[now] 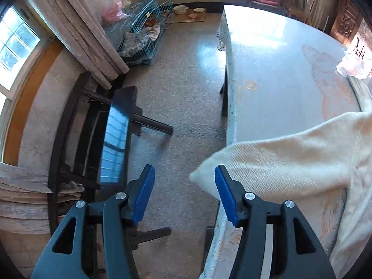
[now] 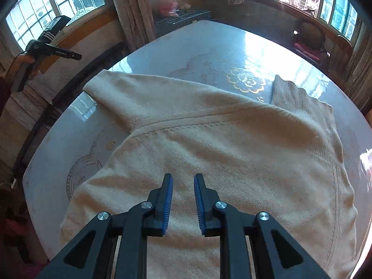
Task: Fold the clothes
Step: 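Lay the sleeve over the table edge and open the left tool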
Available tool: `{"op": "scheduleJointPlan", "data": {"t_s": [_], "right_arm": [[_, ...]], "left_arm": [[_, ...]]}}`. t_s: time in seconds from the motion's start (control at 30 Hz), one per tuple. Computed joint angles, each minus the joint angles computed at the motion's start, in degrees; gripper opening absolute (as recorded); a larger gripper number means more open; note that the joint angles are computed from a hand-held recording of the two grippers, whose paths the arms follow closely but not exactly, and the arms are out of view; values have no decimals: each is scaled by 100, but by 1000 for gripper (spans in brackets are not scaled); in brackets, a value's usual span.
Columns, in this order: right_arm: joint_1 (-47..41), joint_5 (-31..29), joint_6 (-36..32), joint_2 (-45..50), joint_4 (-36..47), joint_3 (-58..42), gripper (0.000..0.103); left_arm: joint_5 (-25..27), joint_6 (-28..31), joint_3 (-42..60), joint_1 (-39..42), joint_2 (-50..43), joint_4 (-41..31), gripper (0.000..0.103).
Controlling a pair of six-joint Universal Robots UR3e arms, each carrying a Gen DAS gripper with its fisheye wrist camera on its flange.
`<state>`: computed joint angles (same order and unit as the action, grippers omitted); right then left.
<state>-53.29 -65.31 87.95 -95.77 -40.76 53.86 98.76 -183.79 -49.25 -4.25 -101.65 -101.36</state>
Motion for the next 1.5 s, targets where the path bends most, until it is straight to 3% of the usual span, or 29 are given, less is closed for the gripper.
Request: {"op": "scheduleJointPlan", "data": {"t_s": [0.17, 0.3, 0.43, 0.53, 0.63, 0.67, 0.77, 0.97, 1.03, 1.13, 1.17, 1.3, 1.5], "right_arm": [[2737, -34, 2043, 950, -916, -771, 18], [4418, -289, 3383, 2032, -1668, -1601, 18], [5639, -1162, 4430, 2746, -3169, -1554, 18], [6082, -1554, 4685, 3310, -3202, -1915, 18], [6240, -1447, 4937, 3959, -2523, -2826, 18], [6319, -1588, 5026, 4021, -2642, -2810, 17], [6443, -1813, 5224, 3946, -3273, -2409, 14], [6718, -3364, 5831, 3768, -6243, -987, 14], [6444, -3044, 5986, 3764, -5946, -1262, 14], [5653, -1276, 5396, 3623, -3801, -2154, 17], [5541, -954, 5069, 3473, -3311, -2146, 17], [5464, -747, 4541, 3656, -1805, -2709, 17], [5698, -1282, 4858, 3553, -2878, -2013, 14]], "left_arm": [[-918, -233, -2953, 333, 1797, 1305, 57], [-1175, -215, -4118, 782, 2779, 1520, 57], [-1313, 36, -4692, 1170, 3586, 1375, 57], [-1636, 453, -5007, 1682, 4111, 1171, 57], [-1883, 895, -5267, 2234, 4362, 1143, 57], [-1936, 943, -5318, 2307, 4423, 1135, 57], [-2005, 1093, -5425, 2452, 4382, 1282, 57], [-1658, 572, -5274, 2042, 3655, 1764, 57], [-1534, 361, -5169, 1953, 3361, 1839, 57], [-1942, 342, -5200, 2210, 2995, 1985, 57], [-2050, 315, -5220, 2269, 2854, 2054, 57], [-2636, 248, -5306, 2405, 2359, 2354, 57], [-3002, 80, -5035, 2272, 1802, 2643, 58]]}}
